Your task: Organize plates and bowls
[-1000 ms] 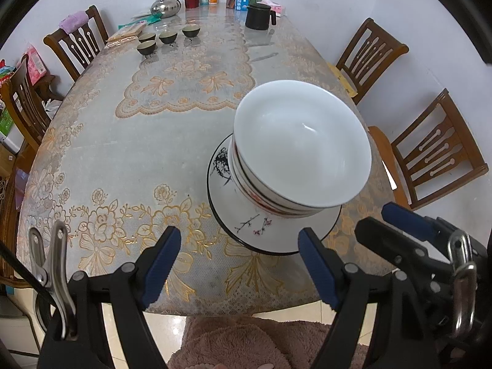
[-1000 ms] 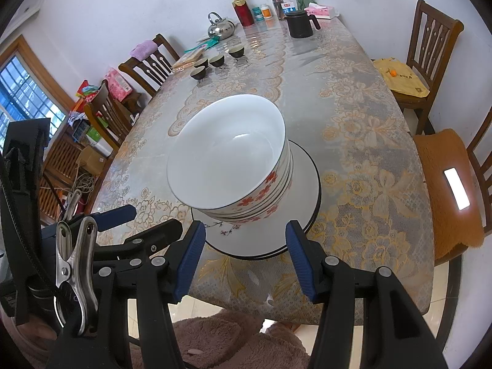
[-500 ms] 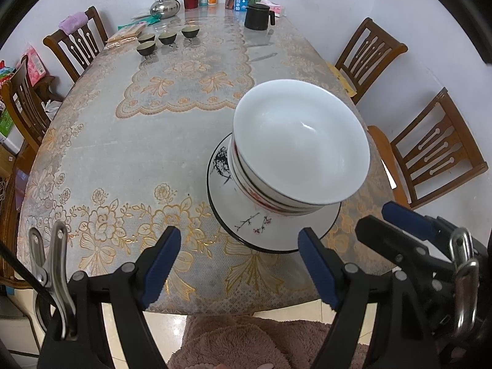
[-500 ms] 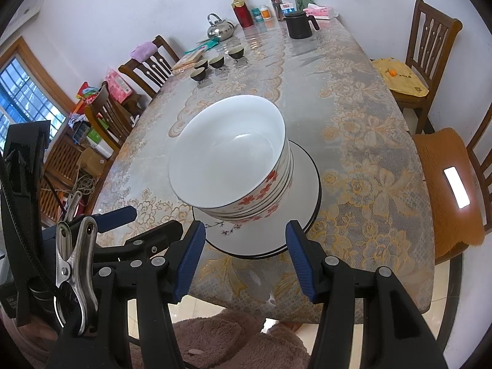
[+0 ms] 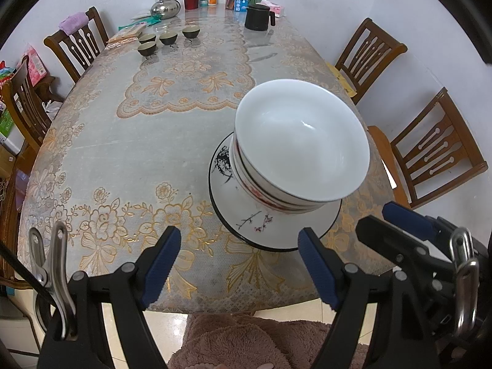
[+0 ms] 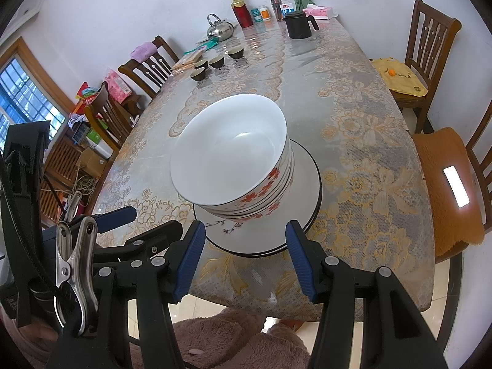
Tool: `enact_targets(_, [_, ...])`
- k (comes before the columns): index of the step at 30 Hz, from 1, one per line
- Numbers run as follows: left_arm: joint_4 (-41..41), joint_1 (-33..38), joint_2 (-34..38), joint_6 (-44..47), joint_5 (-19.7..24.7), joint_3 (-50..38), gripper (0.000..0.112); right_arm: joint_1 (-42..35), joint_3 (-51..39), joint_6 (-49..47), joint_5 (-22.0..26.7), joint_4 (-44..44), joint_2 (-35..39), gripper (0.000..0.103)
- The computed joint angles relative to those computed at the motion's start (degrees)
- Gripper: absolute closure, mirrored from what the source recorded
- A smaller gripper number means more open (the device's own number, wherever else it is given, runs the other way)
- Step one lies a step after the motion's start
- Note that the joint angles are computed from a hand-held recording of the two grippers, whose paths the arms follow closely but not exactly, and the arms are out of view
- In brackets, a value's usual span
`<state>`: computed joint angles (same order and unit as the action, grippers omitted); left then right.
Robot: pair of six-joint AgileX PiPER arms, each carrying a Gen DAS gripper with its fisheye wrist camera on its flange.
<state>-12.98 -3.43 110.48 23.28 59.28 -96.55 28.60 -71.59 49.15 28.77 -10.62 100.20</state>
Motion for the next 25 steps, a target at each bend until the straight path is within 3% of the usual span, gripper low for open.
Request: enact_targets(25, [1.2,0.0,1.3,-1.4,2.6,-2.4,0.030,0.2,-0.4,-0.3,0.7,1.7,0.3,0.047])
